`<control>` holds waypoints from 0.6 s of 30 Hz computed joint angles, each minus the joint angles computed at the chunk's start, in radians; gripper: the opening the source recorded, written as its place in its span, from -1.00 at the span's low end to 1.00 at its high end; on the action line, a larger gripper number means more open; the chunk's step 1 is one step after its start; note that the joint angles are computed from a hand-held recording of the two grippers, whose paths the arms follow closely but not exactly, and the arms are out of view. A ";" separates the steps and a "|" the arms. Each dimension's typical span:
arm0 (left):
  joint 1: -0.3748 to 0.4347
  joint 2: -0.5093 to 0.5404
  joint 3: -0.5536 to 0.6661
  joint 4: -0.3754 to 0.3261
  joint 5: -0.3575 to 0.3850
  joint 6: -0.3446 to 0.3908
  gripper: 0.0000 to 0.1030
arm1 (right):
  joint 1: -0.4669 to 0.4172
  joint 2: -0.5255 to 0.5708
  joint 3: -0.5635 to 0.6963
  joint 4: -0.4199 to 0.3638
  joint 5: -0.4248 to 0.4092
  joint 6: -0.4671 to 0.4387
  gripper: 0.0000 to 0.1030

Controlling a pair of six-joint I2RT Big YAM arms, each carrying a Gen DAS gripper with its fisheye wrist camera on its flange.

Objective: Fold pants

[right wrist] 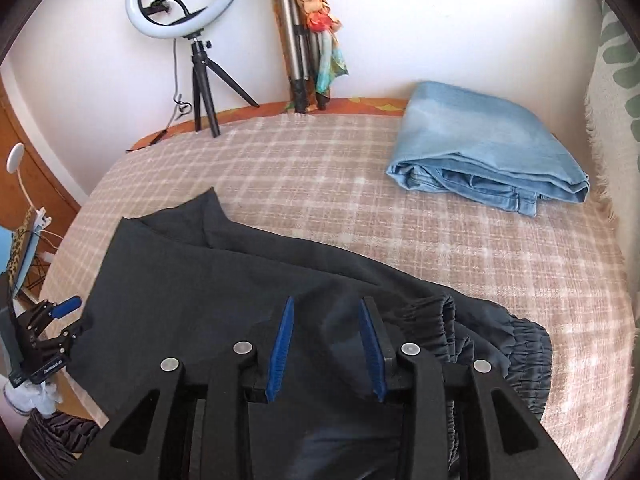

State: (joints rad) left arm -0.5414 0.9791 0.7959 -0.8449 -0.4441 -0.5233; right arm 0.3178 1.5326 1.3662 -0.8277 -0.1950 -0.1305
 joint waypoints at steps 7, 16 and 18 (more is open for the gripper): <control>0.070 -0.061 -0.054 -0.012 0.053 -0.039 -0.13 | -0.059 0.026 -0.023 -0.011 0.037 0.049 -0.41; 0.095 -0.165 -0.109 0.006 0.210 -0.137 -0.13 | 0.101 -0.021 0.036 -0.057 -0.035 0.012 -0.28; 0.073 -0.159 -0.113 0.006 0.219 -0.145 -0.13 | 0.157 -0.003 0.069 -0.084 -0.075 0.011 -0.27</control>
